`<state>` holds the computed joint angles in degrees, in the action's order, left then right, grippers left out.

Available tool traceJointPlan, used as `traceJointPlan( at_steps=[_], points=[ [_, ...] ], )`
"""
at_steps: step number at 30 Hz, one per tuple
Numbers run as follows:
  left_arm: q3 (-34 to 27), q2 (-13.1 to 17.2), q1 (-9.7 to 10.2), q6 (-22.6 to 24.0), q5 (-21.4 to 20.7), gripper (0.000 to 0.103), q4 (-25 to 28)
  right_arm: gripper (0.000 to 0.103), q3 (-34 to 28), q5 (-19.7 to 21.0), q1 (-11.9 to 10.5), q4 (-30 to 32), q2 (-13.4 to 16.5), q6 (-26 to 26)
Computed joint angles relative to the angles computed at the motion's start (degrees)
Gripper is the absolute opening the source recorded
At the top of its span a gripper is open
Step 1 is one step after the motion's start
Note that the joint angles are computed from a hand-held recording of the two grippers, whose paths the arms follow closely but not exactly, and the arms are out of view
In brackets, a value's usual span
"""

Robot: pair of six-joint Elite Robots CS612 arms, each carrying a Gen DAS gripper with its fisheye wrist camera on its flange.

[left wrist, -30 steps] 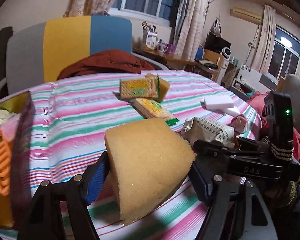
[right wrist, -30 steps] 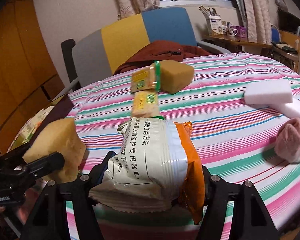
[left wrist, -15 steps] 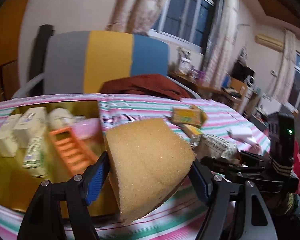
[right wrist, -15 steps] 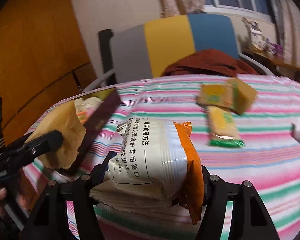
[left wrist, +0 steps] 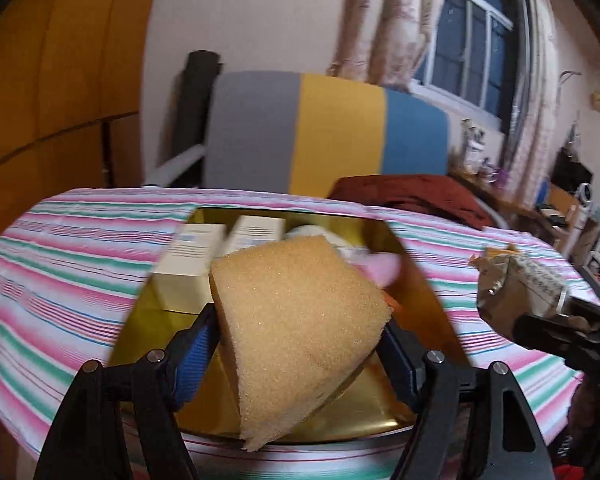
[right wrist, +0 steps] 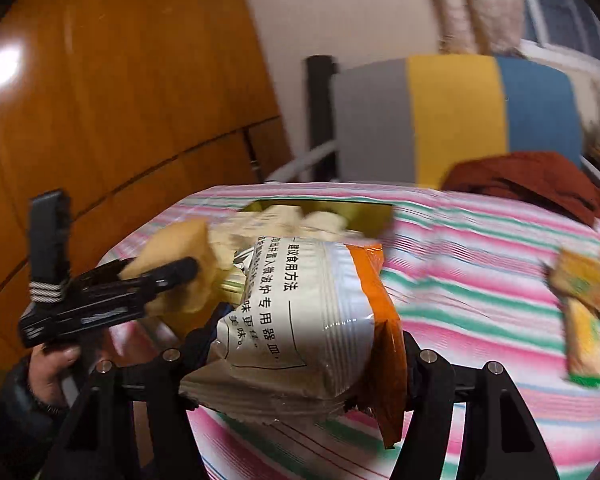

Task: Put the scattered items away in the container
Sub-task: 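Lower the sponge and snack bag into the tray and open both tools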

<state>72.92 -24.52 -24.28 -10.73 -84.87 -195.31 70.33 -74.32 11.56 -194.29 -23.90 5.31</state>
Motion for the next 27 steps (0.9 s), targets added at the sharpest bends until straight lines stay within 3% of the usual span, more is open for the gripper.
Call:
traceJointPlan(
  at_steps=[6, 11, 14, 16, 19, 24, 26, 27],
  points=[
    [-2.0, 1.2, 1.21, 0.1, 3.6, 0.077, 3.2, 0.068, -8.5, 0.1, 2.4, 6.5, 3.8, -4.5],
    [-3.6, 2.1, 1.68, -0.1, 3.1, 0.08, 7.1, 0.068, -13.8, -1.7, 3.6, 12.2, 6.6, -5.9],
    [-3.7, 2.3, 1.8, -1.5, 2.9, 0.082, 7.6, 0.07, -15.4, 0.1, 3.5, 16.3, 7.6, -4.6],
    [-3.5, 2.3, 1.75, -2.0, 3.3, 0.082, 7.7, 0.074, -15.6, -0.4, 3.6, 15.7, 8.0, -4.9],
    [-3.1, 2.3, 1.78, -2.1, 3.5, 0.083, 7.6, 0.078, -15.1, 2.2, 3.0, 15.2, 7.8, -3.1],
    [-2.2, 2.0, 1.93, -1.8, 3.0, 0.083, 7.1, 0.08, -12.2, 1.6, 2.5, 10.8, 6.5, -0.6],
    [-1.7, 1.9, 1.99, -1.7, 2.4, 0.084, 6.0, 0.074, -10.2, 2.0, 2.3, 8.5, 5.6, -0.5],
    [-1.8, 1.9, 2.04, -1.6, 1.8, 0.084, 6.4, 0.061, -9.6, 2.2, 2.3, 7.9, 5.2, -0.6]
  ],
)
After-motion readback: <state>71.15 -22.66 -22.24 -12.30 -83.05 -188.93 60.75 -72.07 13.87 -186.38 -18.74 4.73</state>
